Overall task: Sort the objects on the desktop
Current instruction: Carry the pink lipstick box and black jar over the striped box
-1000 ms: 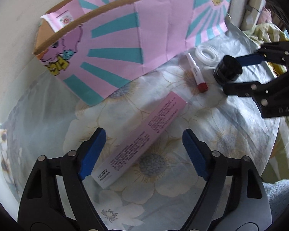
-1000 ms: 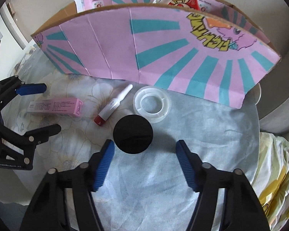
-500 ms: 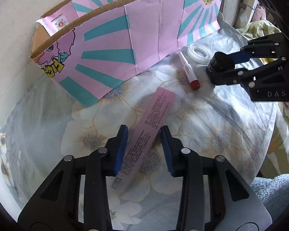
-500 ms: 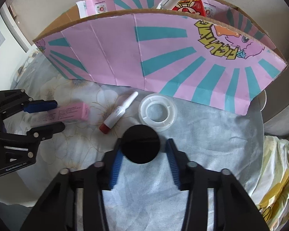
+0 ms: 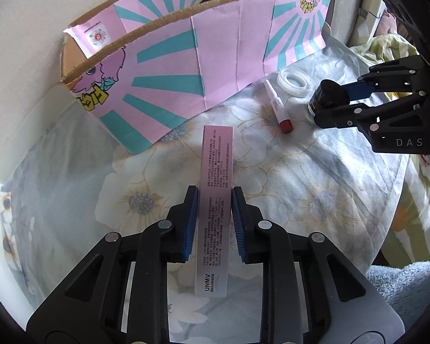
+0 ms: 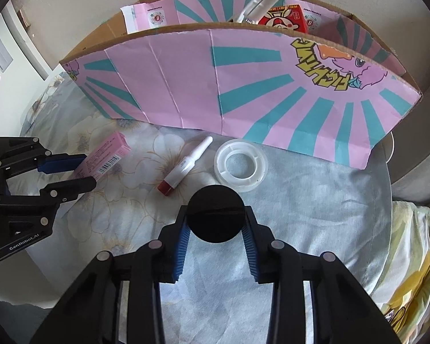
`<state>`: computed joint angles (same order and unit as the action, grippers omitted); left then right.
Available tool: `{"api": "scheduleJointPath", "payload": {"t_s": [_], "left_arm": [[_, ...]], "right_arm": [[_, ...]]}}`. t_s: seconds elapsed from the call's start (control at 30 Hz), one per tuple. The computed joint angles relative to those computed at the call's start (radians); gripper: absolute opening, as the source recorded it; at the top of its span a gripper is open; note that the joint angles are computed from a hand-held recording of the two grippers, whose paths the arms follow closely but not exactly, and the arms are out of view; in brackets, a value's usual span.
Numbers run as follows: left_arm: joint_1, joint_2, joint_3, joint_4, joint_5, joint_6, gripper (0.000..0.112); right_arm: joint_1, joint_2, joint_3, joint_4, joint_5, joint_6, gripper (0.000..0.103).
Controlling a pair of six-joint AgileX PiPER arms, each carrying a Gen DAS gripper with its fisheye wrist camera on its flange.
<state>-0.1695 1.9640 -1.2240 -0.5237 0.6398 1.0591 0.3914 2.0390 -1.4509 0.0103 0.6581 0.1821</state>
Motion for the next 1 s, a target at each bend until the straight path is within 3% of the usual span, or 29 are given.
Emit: {"api": "scheduleJointPath", "payload": {"t_s": [0.2,0.6,0.8,1.0], "left_arm": [[0.005,-0.019,-0.032,0.034,0.057,-0.071,0.02],[0.099,-0.121,-0.173,-0.011,0.254,-0.091,0.02],[0.07,-0.088,-0.38,0.0,0.292,-0.172,0.02],[0.006,0.099,-0.763,0.071,0.405,-0.342,0.02]], "right_arm": [[0.003,-0.036,0.019,-0.007,0.007,0.006,0.033],[-0.045,-0.199,0.075,-0.019,0.033,-0.025,0.033],[-0.022,-0.181,-0.085,-0.092,0.088,0.027,0.033],[-0.084,-0.076,-0.383,-0.073,0.203,-0.049,0.033]]}}
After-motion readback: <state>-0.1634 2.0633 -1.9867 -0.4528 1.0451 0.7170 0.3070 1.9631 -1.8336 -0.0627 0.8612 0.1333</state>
